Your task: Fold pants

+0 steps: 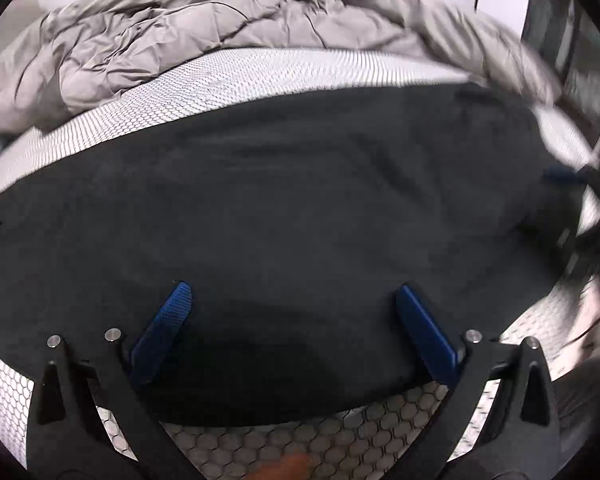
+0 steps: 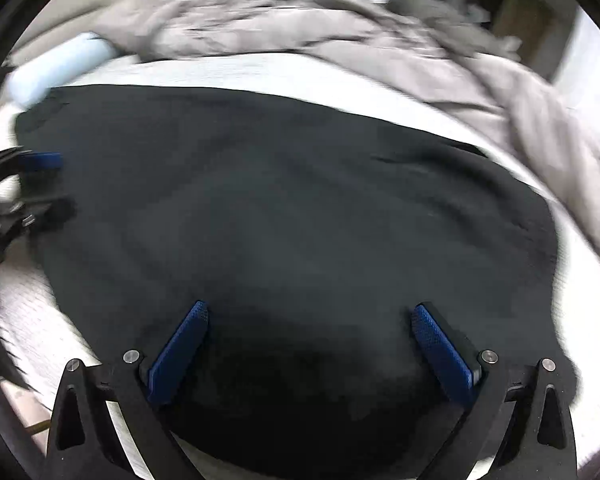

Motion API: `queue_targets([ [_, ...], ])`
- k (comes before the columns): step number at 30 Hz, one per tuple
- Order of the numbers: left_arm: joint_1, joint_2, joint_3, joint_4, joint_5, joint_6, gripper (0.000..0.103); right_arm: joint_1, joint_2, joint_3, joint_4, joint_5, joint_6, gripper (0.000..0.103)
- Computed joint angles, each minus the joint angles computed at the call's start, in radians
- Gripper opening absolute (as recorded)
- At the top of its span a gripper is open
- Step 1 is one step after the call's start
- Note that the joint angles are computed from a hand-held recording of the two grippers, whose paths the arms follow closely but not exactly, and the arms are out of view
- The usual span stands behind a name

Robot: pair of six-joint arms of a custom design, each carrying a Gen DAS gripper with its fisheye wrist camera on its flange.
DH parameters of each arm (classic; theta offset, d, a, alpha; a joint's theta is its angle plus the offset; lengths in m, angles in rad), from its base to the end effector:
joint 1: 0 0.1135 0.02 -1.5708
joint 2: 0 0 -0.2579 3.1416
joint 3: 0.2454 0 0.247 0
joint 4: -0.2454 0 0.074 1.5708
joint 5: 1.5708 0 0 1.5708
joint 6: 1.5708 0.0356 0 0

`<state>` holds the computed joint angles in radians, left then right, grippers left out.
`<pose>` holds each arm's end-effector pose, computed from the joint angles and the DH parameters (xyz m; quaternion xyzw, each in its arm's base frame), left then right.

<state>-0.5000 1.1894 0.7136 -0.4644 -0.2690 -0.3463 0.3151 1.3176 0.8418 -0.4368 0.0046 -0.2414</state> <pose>0.2049 -0.1012 0.2090 0.0309 0.9425 -0.0100 0.3325 0.2500 0.0813 0.2201 -0.2592 0.9101 0.0097 0.3231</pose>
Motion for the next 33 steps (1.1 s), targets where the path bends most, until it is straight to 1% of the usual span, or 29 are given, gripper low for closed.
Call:
queue_targets([
  [2, 0.022, 0.048, 0.017, 0.040, 0.027, 0.000, 0.103, -0.114, -0.004, -0.025, 0.014, 0.054, 0.000, 0.102],
  [3, 0.029, 0.057, 0.019, 0.045, 0.041, -0.007, 0.103, -0.170, 0.011, -0.029, 0.026, 0.111, 0.019, 0.102],
  [4, 0.075, 0.095, 0.021, 0.087, 0.074, 0.026, 0.103, -0.202, 0.021, -0.029, 0.039, 0.151, 0.030, 0.102],
  [5, 0.122, 0.103, 0.022, 0.101, 0.099, 0.058, 0.103, -0.243, 0.027, -0.030, 0.058, 0.183, 0.043, 0.102],
  [6, 0.119, 0.099, 0.025, 0.093, 0.102, 0.060, 0.103, -0.278, 0.029, -0.022, 0.060, 0.183, 0.057, 0.103],
  [7, 0.166, 0.141, 0.064, 0.103, 0.128, 0.096, 0.103, -0.296, 0.026, -0.016, 0.053, 0.167, 0.061, 0.103],
  [8, 0.171, 0.133, 0.071, 0.097, 0.137, 0.099, 0.102, -0.305, 0.017, -0.009, 0.038, 0.147, 0.070, 0.103],
  [10, 0.213, 0.114, 0.085, 0.104, 0.205, 0.145, 0.102, -0.269, -0.028, -0.009, 0.029, 0.166, 0.076, 0.103],
  [11, 0.211, 0.100, 0.080, 0.120, 0.224, 0.152, 0.102, -0.248, -0.061, -0.016, 0.028, 0.156, 0.079, 0.103],
  [12, 0.196, 0.110, 0.089, 0.125, 0.223, 0.150, 0.102, -0.223, -0.099, -0.024, 0.026, 0.116, 0.087, 0.103],
  [13, 0.177, 0.116, 0.103, 0.102, 0.212, 0.141, 0.102, -0.209, -0.114, -0.030, 0.029, 0.086, 0.093, 0.103],
  [14, 0.165, 0.156, 0.134, 0.082, 0.209, 0.138, 0.102, -0.181, -0.120, -0.027, 0.027, 0.056, 0.116, 0.103],
  [15, 0.155, 0.188, 0.159, 0.065, 0.207, 0.138, 0.102, -0.155, -0.104, -0.017, 0.026, 0.016, 0.143, 0.103],
  [16, 0.134, 0.224, 0.182, 0.048, 0.178, 0.137, 0.103, -0.146, -0.101, -0.018, 0.012, -0.016, 0.149, 0.103],
  [18, 0.115, 0.248, 0.199, 0.038, 0.143, 0.136, 0.103, -0.115, -0.016, 0.015, -0.002, -0.066, 0.142, 0.103],
  [19, 0.117, 0.247, 0.206, 0.029, 0.149, 0.135, 0.103, -0.110, 0.006, 0.028, -0.008, -0.077, 0.152, 0.103],
  [20, 0.127, 0.242, 0.208, 0.021, 0.167, 0.136, 0.103, -0.132, 0.038, 0.047, -0.016, -0.112, 0.180, 0.102],
  [22, 0.145, 0.233, 0.197, 0.024, 0.188, 0.143, 0.103, -0.187, 0.053, 0.060, -0.018, -0.165, 0.227, 0.095],
  [23, 0.152, 0.228, 0.187, 0.030, 0.189, 0.148, 0.103, -0.204, 0.050, 0.060, -0.022, -0.174, 0.237, 0.092],
  [24, 0.154, 0.221, 0.174, 0.038, 0.188, 0.150, 0.103, -0.194, 0.043, 0.056, -0.021, -0.136, 0.242, 0.084],
  [25, 0.162, 0.214, 0.163, 0.047, 0.193, 0.156, 0.103, -0.176, 0.043, 0.056, -0.020, -0.094, 0.238, 0.080],
  [28, 0.179, 0.184, 0.140, 0.049, 0.198, 0.167, 0.103, -0.110, 0.010, 0.047, -0.015, 0.008, 0.227, 0.080],
  [30, 0.197, 0.157, 0.141, 0.030, 0.211, 0.172, 0.103, -0.098, -0.044, 0.032, -0.008, 0.013, 0.230, 0.080],
  [32, 0.222, 0.138, 0.146, 0.030, 0.219, 0.182, 0.103, -0.128, -0.065, 0.039, 0.003, 0.004, 0.227, 0.083],
  [33, 0.234, 0.139, 0.153, 0.028, 0.213, 0.182, 0.103, -0.133, -0.061, 0.053, 0.007, 0.022, 0.233, 0.083],
])
